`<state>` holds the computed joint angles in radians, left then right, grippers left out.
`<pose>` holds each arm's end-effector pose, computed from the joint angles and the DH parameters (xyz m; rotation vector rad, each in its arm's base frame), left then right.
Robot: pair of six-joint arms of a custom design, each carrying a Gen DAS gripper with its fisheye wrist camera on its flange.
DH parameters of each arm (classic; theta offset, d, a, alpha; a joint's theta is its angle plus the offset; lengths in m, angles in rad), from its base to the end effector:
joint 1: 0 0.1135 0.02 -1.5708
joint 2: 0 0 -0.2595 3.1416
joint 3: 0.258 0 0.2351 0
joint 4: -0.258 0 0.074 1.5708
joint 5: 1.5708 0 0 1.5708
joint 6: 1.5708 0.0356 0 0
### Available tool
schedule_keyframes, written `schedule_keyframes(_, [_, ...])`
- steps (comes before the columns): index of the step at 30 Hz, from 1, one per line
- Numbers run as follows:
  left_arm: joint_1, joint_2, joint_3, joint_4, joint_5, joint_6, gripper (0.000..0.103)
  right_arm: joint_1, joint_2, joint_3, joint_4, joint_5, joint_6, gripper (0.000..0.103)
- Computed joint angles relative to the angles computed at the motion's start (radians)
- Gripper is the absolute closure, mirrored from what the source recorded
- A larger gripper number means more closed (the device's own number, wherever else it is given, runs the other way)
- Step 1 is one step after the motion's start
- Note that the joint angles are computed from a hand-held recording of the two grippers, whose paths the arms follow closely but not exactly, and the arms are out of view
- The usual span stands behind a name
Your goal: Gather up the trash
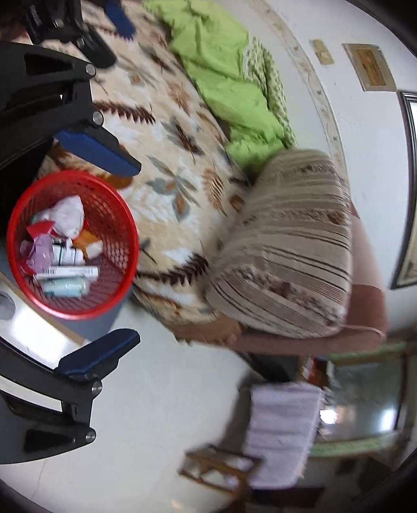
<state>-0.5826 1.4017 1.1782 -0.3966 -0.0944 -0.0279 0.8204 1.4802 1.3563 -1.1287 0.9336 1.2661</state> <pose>0.2527 -0.1625 0.3138 0.5503 2.1280 -0.2409 0.1977 0.1701 0.3130 0.6523 2.0824 -0.2503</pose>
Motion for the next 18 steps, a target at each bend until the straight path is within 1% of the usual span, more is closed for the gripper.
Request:
schedule_keyframes(1, [0.005, -0.015, -0.016, -0.001, -0.022, 0.003, 0.0, 0.032, 0.044, 0.043, -0.087, 0.022, 0.104, 0.001])
schedule_keyframes(2, [0.007, -0.022, -0.023, -0.004, -0.044, 0.003, 0.0, 0.049, 0.06, 0.056, -0.111, 0.023, 0.139, 0.001])
schedule_keyframes(4, [0.014, -0.04, -0.047, 0.001, -0.077, 0.003, 0.0, 0.071, 0.067, 0.06, -0.099, 0.013, 0.124, 0.001])
schedule_keyframes(7, [0.02, -0.049, -0.066, 0.001, -0.116, -0.003, 0.0, 0.098, 0.112, 0.109, -0.177, 0.029, 0.174, 0.001])
schedule_keyframes(11, [0.019, -0.041, -0.061, -0.008, -0.146, -0.01, 0.0, 0.098, 0.12, 0.119, -0.178, 0.01, 0.158, 0.001])
schedule_keyframes(18, [0.023, -0.053, -0.068, -0.006, -0.128, -0.019, 0.0, 0.105, 0.132, 0.128, -0.198, -0.004, 0.173, 0.001])
